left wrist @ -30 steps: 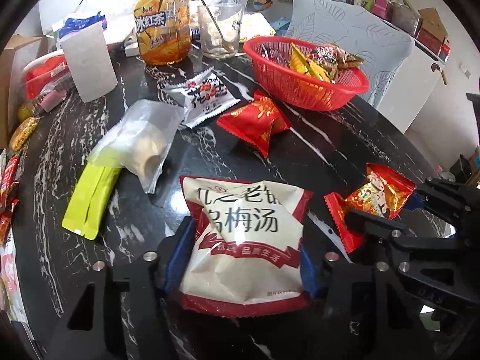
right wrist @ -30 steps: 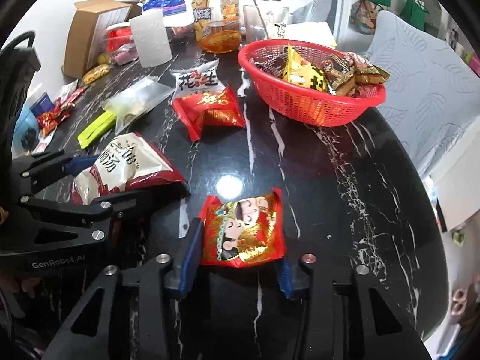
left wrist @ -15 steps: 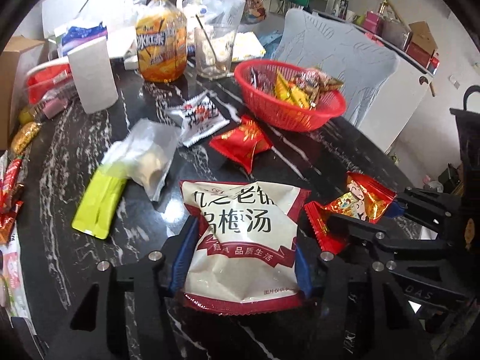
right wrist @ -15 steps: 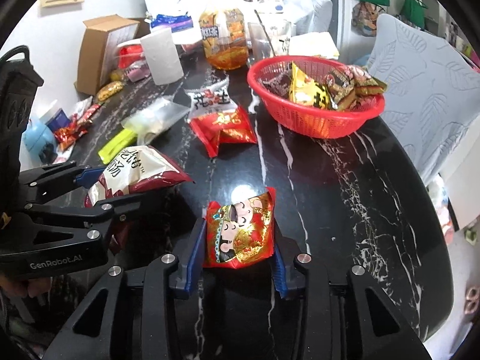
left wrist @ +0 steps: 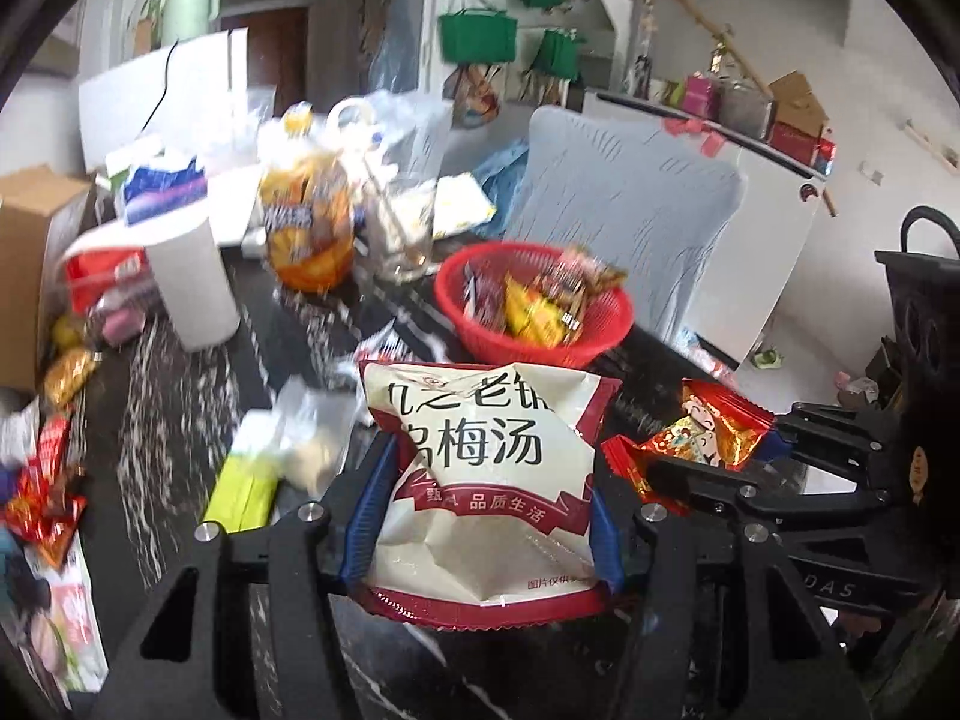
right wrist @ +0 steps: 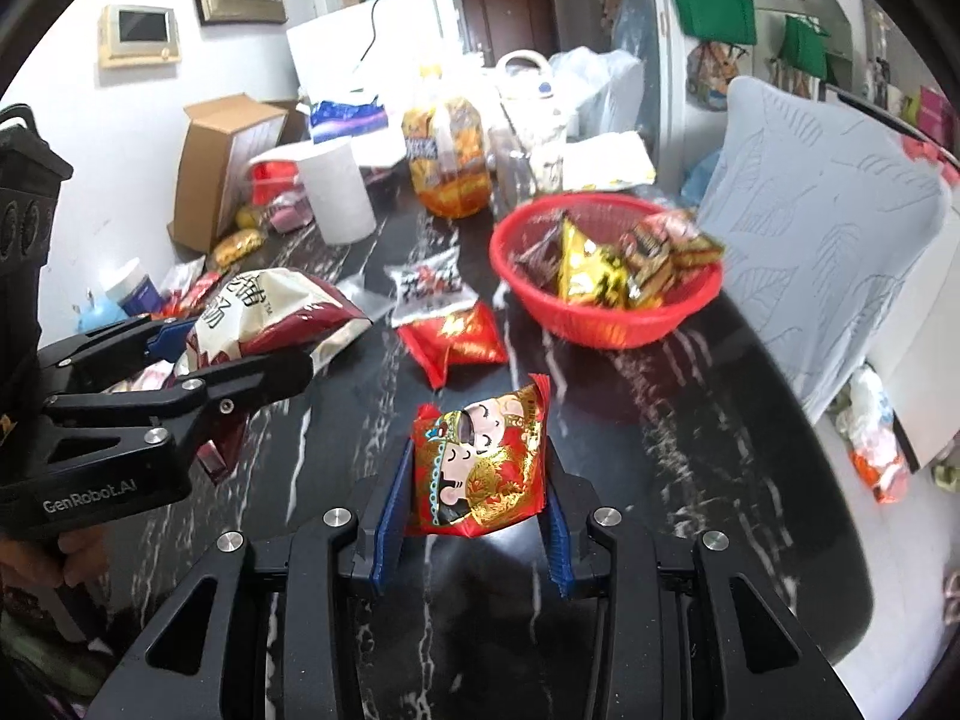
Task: Organize snacks
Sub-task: 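Lift the red cartoon packet and the white bag off the table with both grippers, then carry both held packets toward the red basket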
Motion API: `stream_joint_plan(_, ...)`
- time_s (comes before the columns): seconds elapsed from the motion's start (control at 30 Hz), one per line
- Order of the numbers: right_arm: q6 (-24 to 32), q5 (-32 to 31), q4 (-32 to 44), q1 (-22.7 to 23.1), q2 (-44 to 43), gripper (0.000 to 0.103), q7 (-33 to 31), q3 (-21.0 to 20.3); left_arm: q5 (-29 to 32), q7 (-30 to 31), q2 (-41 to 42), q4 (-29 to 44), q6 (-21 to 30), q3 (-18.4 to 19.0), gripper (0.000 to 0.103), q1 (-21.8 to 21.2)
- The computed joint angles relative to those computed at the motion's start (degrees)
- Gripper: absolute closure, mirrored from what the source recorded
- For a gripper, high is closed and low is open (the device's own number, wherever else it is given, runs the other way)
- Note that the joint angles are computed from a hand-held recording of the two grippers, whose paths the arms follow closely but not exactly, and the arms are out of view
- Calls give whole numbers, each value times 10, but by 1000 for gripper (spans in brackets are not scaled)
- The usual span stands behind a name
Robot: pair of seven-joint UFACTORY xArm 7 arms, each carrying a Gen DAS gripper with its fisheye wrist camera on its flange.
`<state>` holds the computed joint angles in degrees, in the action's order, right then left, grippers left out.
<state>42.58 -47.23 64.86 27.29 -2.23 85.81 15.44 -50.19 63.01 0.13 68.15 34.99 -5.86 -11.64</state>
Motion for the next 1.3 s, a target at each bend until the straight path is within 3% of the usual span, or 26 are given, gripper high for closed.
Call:
stream_joint_plan(0.23, 34, -35, 9, -13, -23, 67, 4, 3, -12, 9, 26, 65, 6, -11, 47, -4)
stream_joint_plan(0.3, 40, -42, 12, -20, -29, 74, 2, 3, -18, 12, 38, 88, 3, -18, 47, -5)
stream_joint_plan(0.4, 56, -57, 21, -30, -33, 75, -3, 4, -20, 5, 64, 126, 13, -28, 47, -5)
stream_joint_plan(0.47, 44, -70, 21, -39, -33, 80, -1, 0, -8, -16, 85, 151, 22, -35, 47, -6)
stream_joint_plan(0.63, 2, -52, 0, -54, -36, 80, -3, -11, 14, -38, 115, 175, 40, -52, 47, -1)
stream_joint_plan(0.73, 6, -33, -14, -59, -41, 72, -7, -8, 28, -44, 117, 165, 33, -58, 47, -3)
stream_joint_plan(0.8, 12, -19, -21, -60, -40, 46, -10, -6, 36, -51, 115, 155, 34, -59, 47, -3)
stream_joint_plan(1.3, -31, 59, -92, -75, -32, 43, -39, -19, 98, -118, 117, 100, 16, -60, 47, -17)
